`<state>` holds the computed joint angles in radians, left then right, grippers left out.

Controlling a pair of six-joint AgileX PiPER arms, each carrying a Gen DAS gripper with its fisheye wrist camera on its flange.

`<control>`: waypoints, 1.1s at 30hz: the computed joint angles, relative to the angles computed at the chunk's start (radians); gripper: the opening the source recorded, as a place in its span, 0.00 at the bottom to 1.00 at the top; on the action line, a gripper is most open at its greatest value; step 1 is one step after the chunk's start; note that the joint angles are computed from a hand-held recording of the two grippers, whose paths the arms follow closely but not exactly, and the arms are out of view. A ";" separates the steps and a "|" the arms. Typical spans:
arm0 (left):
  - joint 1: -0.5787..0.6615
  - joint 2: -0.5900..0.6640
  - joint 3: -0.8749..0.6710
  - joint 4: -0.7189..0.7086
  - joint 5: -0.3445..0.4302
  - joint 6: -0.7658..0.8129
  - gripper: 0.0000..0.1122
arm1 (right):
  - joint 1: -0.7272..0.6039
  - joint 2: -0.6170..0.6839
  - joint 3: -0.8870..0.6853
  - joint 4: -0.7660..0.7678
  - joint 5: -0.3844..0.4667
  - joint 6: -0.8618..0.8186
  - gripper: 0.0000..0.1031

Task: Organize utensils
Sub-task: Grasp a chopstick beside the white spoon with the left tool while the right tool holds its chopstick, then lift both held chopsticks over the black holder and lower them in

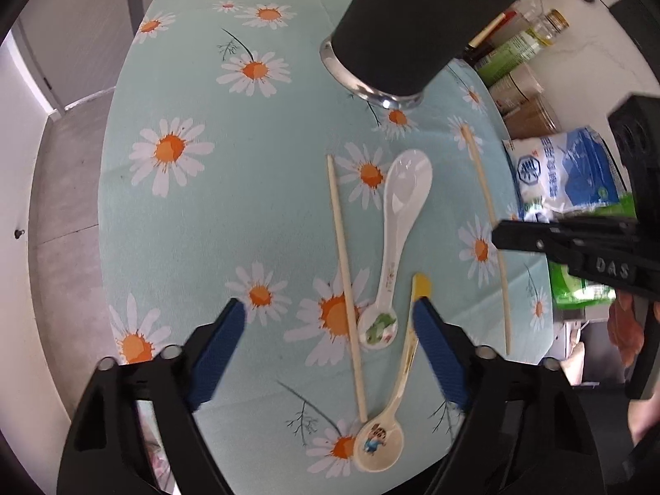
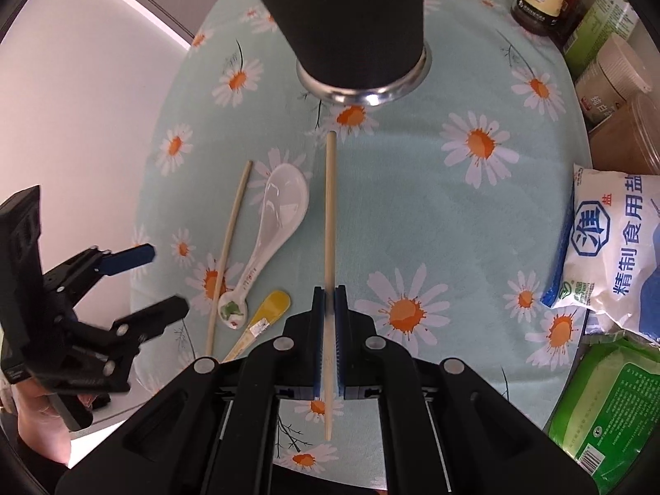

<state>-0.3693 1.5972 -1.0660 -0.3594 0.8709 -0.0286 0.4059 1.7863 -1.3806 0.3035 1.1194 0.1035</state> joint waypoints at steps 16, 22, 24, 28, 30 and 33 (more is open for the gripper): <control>-0.147 0.241 -0.272 0.216 0.181 -0.227 0.23 | -0.128 -0.108 0.122 0.167 -0.013 -0.195 0.06; -0.181 0.274 -0.322 0.279 0.216 -0.277 0.06 | -0.154 -0.107 0.115 0.185 0.014 -0.239 0.06; -0.183 0.290 -0.347 0.285 0.230 -0.290 0.05 | -0.147 -0.100 0.116 0.191 0.010 -0.242 0.06; -0.180 0.292 -0.354 0.281 0.235 -0.289 0.04 | -0.145 -0.092 0.108 0.202 0.017 -0.250 0.06; -0.178 0.290 -0.352 0.280 0.234 -0.287 0.04 | -0.145 -0.091 0.108 0.203 0.020 -0.254 0.06; -0.178 0.291 -0.351 0.272 0.227 -0.290 0.04 | -0.139 -0.082 0.108 0.204 0.015 -0.258 0.06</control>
